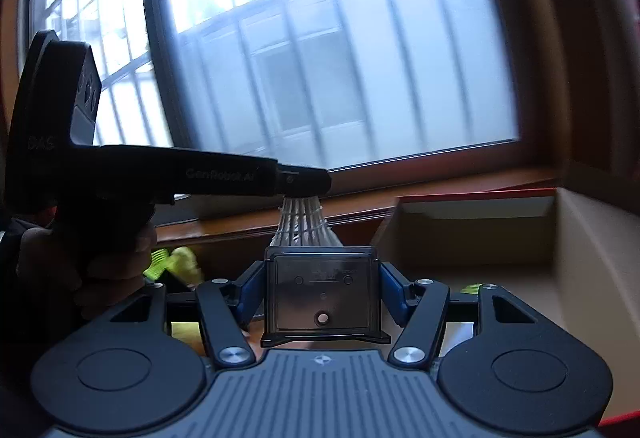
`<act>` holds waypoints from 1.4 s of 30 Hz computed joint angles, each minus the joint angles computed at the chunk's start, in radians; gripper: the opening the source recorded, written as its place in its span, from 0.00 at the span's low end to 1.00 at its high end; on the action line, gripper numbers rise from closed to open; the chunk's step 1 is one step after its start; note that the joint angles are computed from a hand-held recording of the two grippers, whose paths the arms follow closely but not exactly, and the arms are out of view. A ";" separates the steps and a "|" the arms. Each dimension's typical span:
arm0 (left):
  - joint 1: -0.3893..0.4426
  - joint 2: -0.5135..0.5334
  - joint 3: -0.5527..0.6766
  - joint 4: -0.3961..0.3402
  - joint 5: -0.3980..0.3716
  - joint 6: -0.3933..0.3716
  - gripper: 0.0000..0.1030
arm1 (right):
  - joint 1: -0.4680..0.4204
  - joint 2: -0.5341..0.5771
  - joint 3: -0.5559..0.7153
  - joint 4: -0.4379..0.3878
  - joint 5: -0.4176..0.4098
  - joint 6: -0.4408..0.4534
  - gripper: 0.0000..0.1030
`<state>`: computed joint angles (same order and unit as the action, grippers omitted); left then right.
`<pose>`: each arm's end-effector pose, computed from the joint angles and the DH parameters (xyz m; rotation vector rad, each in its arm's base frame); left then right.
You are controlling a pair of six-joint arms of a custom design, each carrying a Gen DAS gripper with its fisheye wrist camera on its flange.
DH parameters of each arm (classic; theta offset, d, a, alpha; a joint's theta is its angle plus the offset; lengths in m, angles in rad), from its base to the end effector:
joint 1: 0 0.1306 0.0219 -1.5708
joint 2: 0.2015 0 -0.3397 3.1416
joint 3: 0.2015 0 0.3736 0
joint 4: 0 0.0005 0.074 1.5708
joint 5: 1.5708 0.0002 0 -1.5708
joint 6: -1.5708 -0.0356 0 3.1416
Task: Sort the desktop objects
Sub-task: 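Carry the shuttlecock and clear case in both grippers over the cardboard box, then open the left gripper to drop the shuttlecock while the right releases the case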
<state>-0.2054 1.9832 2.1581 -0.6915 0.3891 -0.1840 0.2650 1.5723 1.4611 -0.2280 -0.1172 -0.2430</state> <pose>0.6613 -0.1521 0.4203 0.6298 1.9736 -0.4184 0.5441 0.1514 0.3853 -0.1014 1.9311 0.4532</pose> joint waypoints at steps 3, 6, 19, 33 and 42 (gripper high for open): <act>-0.016 0.045 0.063 -0.050 0.007 -0.020 0.26 | -0.022 -0.018 -0.032 0.016 0.035 -0.010 0.61; -0.030 0.094 0.131 -0.103 0.012 -0.040 0.26 | -0.046 -0.029 -0.056 0.027 0.065 -0.033 0.61; -0.042 0.221 0.290 -0.278 0.010 -0.109 0.26 | -0.109 0.027 -0.062 0.039 0.150 -0.127 0.61; -0.049 0.222 0.267 -0.297 0.012 -0.129 0.26 | -0.105 0.075 -0.018 0.000 0.172 -0.154 0.61; -0.051 0.220 0.257 -0.301 0.011 -0.139 0.26 | -0.104 0.076 -0.023 -0.009 0.186 -0.173 0.61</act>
<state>-0.2568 2.2030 2.4155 -0.9928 0.4004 -0.3229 0.1613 1.6482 1.4379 -0.2367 0.0689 -0.4164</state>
